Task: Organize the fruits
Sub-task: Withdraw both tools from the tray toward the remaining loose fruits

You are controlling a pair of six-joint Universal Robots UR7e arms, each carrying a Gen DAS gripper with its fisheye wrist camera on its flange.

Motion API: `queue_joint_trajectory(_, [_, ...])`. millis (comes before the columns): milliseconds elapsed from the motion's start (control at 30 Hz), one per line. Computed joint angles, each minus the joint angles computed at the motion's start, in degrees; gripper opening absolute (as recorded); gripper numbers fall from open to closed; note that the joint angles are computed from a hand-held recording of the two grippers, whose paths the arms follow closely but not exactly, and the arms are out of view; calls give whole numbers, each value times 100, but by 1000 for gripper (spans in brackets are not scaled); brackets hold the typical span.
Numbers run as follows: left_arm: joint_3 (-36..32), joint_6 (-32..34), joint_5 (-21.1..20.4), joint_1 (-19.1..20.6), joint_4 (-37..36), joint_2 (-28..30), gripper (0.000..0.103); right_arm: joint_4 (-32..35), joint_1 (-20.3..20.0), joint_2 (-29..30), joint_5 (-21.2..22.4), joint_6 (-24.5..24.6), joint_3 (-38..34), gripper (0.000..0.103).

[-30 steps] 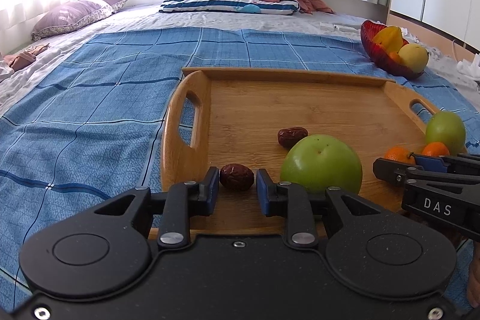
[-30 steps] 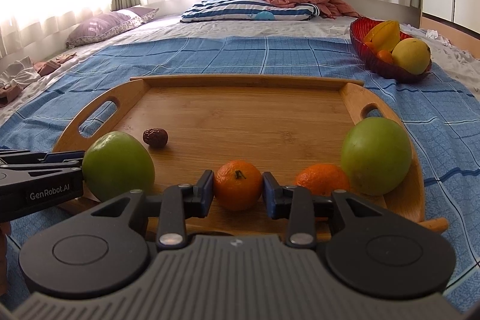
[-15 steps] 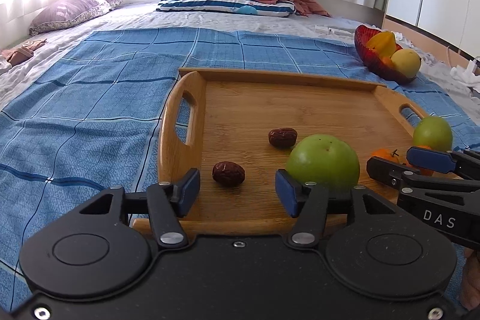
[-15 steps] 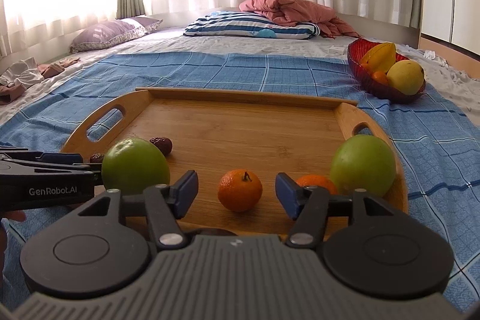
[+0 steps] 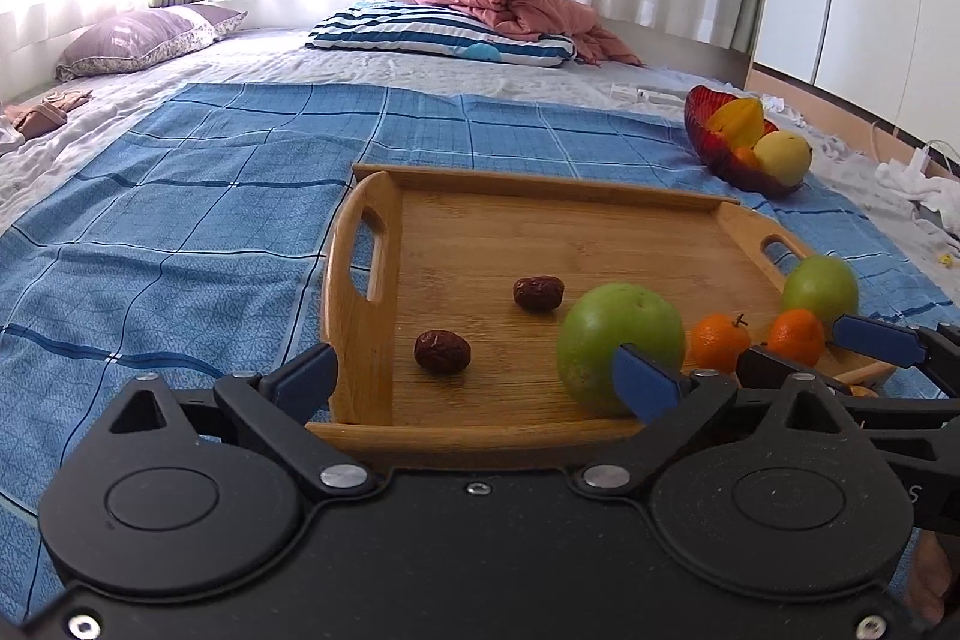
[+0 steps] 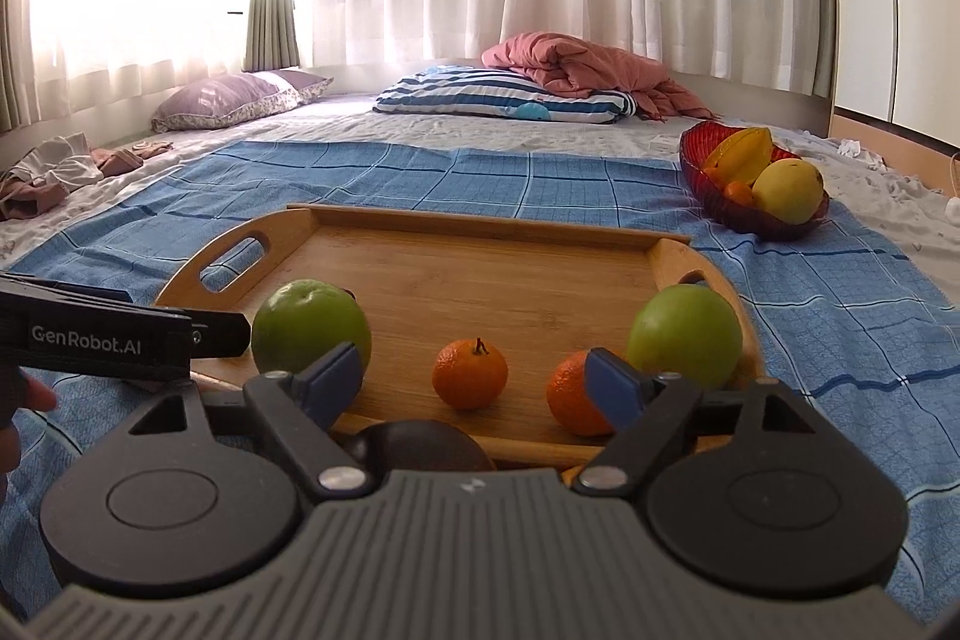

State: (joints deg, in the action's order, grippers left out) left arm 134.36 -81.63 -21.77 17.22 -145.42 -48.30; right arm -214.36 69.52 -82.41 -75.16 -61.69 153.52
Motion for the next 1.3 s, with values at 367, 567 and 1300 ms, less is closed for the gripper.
queue_joint_trajectory(367, [-22, -275, -56, -270, 175, 122, 100, 28, -836, -426, 940, -279, 329, 96])
queue_joint_trajectory(567, [-137, -61, -119, -369, 56, 345, 101, 333, -1226, -762, 1382, -485, 453, 100])
queue_joint_trajectory(1300, [-390, 380, -340, -490, -250, 893, 92, 440, -2108, -1185, 1726, -990, 749, 100])
